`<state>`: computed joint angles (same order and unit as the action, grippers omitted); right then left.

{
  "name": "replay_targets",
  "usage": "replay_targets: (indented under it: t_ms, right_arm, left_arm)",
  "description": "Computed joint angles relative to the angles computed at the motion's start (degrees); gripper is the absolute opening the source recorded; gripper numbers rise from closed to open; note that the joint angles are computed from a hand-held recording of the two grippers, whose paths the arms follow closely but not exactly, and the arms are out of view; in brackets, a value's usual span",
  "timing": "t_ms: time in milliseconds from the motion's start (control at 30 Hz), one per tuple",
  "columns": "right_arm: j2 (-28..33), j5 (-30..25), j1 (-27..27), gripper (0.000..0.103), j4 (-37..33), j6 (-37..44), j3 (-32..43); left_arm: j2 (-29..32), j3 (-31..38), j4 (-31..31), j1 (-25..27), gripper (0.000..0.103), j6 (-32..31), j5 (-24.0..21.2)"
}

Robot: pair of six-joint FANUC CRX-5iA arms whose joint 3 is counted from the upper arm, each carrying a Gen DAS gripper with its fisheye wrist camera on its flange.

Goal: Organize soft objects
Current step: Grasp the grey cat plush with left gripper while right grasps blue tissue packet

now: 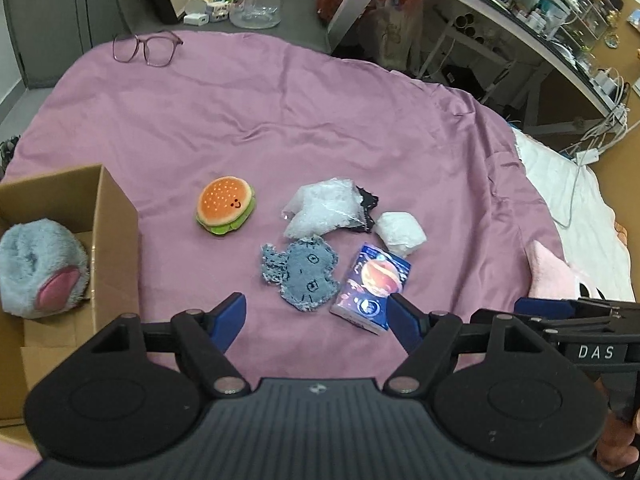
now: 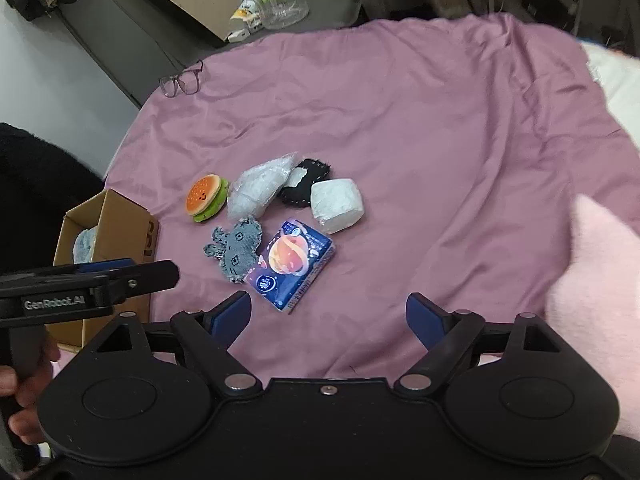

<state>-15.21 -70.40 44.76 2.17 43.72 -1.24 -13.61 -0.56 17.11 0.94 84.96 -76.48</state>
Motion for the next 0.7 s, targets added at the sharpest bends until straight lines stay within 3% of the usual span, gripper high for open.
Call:
replay_targets:
  t_ms: [467, 700]
  right_arm:
    - [5.98, 2.5, -6.96, 0.063, -12.17, 5.92, 3.16]
    - [9.41, 2.25, -8.42, 0.062, -14.86, 7.5, 5.07]
  left_arm:
    - [5.39, -2.29, 1.37, -0.44, 0.072, -0.43, 4.83]
    - [8.62, -1.81, 1.73, -0.65, 0.072, -1.38, 5.57]
